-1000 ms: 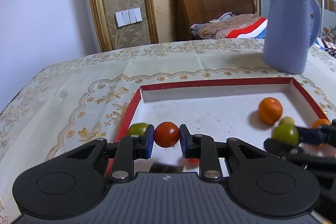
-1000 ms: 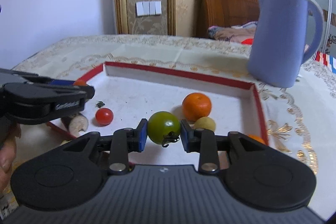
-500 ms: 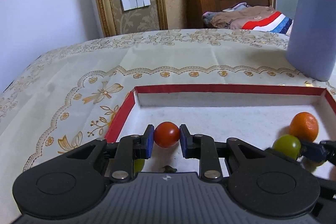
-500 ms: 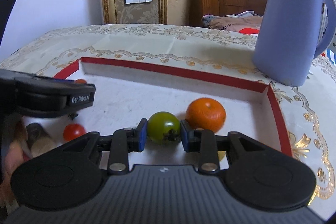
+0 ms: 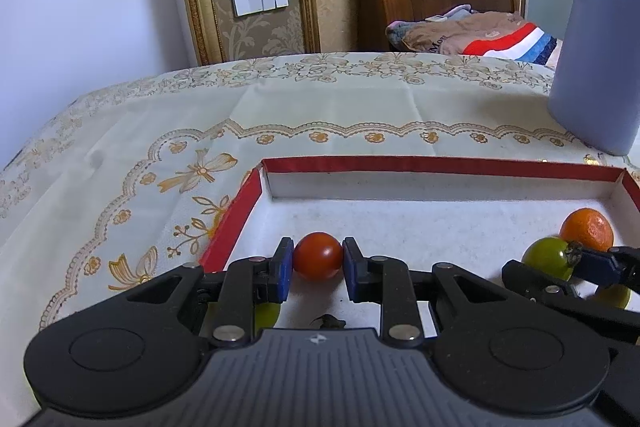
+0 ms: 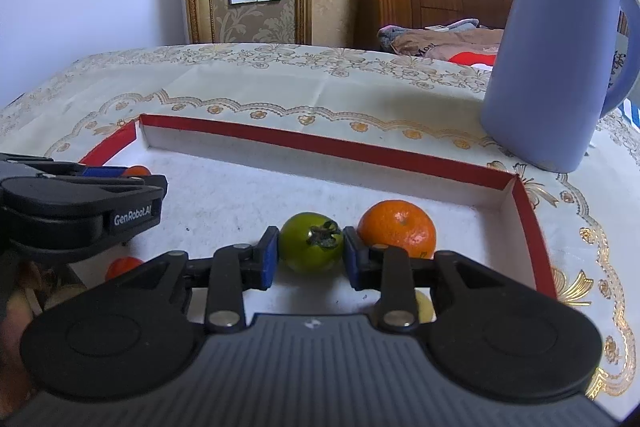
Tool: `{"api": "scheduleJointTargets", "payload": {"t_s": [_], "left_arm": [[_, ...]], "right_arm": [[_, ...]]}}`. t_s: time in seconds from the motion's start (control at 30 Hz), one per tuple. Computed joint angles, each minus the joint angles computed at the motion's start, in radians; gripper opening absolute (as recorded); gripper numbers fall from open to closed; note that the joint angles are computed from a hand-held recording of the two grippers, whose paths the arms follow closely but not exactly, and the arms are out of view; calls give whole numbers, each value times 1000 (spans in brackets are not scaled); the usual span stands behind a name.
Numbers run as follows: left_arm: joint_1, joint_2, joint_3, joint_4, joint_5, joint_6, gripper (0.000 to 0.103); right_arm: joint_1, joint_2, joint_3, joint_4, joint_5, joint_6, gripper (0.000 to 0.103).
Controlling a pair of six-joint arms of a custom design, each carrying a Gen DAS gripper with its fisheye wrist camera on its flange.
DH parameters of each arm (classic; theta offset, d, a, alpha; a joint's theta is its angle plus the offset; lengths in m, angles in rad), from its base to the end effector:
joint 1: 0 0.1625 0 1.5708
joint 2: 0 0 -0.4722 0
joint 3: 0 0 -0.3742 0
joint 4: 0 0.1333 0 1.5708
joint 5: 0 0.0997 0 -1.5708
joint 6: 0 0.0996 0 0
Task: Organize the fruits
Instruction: 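Lower both tomatoes into the tray and open both tools, then withdraw both open tools from the tray toward the loose items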
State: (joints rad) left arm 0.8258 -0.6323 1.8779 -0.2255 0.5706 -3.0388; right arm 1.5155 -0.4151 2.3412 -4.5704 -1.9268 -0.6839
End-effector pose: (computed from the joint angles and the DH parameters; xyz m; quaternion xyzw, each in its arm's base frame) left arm -0.1412 -0.4733 -0.0110 0.2285 0.8234 -0.3720 0.3626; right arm 0.0746 -0.4363 0.0452 0.1754 -0.8324 0.4143 0.3237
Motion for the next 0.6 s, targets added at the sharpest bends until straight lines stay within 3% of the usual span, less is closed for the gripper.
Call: {"api": "scheduleJointTargets", "payload": {"t_s": [0.07,0.13,0.2,0.3,0.43,0.53,0.6], "left_arm": [[1,-7,10,-10,14,4,25],[4,-18,21,-17,29,3,26],[6,-30,35,-39,34,14,26],[7,-52,62,-70,57,15,29],[-1,-88,127,-157,95,51,49],[-46,-113,240,-389,30,175,67],[-71,-135,308,-521,4,241,69]], "right_arm": [[1,5,-3,-11,-8,-14,32],[-2,7,3,-24,-4,-6,41],[-9,8,15,-38,12,4,58],[-12,15,19,-65,16,-6,60],[-26,10,47,-88,47,11,60],[-40,14,77,-144,83,22,64],[-49,27,94,-208,105,33,74]]}}
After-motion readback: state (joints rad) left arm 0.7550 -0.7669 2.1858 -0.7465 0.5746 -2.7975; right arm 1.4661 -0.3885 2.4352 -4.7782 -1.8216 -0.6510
